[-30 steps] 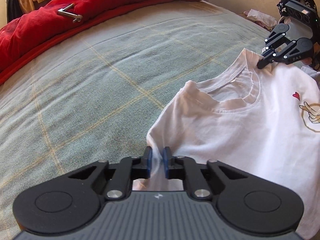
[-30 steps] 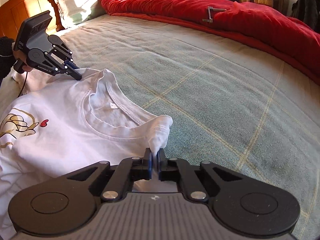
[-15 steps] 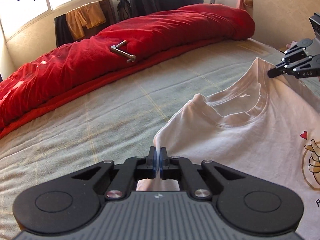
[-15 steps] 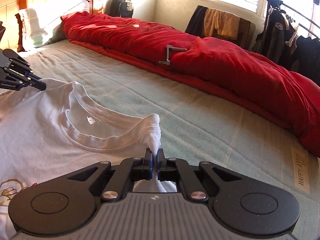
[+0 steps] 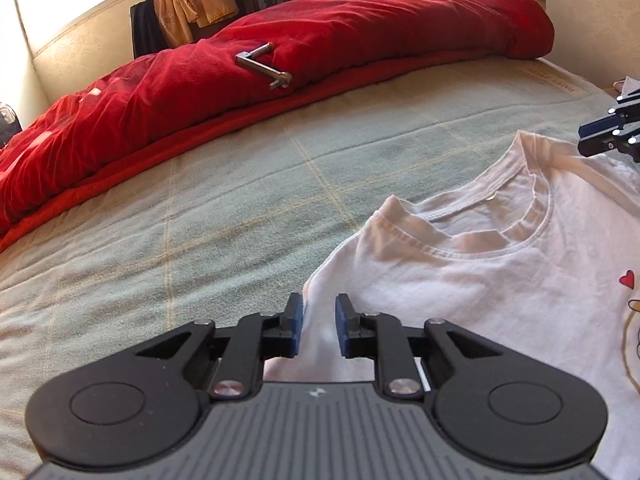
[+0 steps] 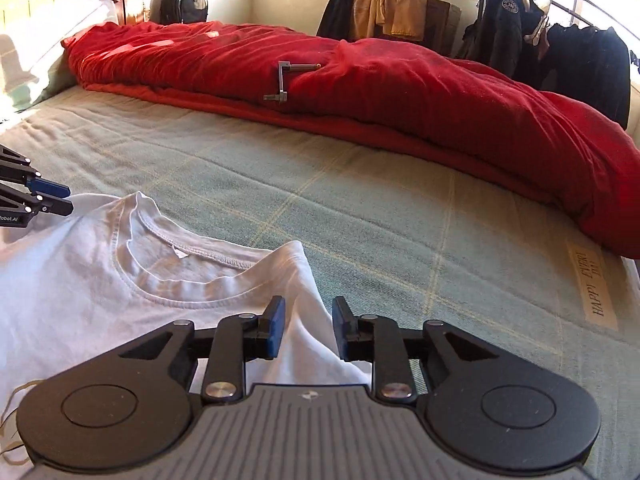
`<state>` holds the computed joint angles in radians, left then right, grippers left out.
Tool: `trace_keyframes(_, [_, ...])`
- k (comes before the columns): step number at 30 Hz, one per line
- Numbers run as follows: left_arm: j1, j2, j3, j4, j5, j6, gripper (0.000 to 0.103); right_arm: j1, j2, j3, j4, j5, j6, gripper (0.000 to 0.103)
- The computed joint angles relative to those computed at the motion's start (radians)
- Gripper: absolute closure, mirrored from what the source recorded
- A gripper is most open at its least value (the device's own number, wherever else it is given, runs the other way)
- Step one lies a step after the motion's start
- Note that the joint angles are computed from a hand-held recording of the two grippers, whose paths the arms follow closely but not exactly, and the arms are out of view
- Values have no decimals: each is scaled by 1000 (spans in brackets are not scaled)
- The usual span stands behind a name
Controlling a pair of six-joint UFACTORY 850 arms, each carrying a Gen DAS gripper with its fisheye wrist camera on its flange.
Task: Fold clothes
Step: 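Reach the right gripper to the other sleeve and grasp it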
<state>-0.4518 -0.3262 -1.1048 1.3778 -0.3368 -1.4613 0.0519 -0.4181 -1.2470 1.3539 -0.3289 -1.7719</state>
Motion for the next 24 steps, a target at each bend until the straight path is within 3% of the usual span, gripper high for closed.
trace_keyframes(2, [-17,46,27,-17,-11,26,64,-30,58,44,-68,-17,77,69])
trace_keyframes(5, [-58,122,70,-105,-33,88,62,-76,156,128,-122,-36,116,68])
trace_keyframes(12, [-230,237,142,-335,-103,280,61,-223,383,337,-227,-99,208,65])
trace_keyframes(16, [-328,290,184,-358,-109,206,55,-345,494,449,-224,-162,202,65])
trace_keyframes(20, [-447,323,222,-263,-149,45,50,-500,570,542,-156,-242,135,59])
trace_keyframes(24, [-552,328,250,-160,-185,-105,45,-618,607,615,-134,-238,67,59])
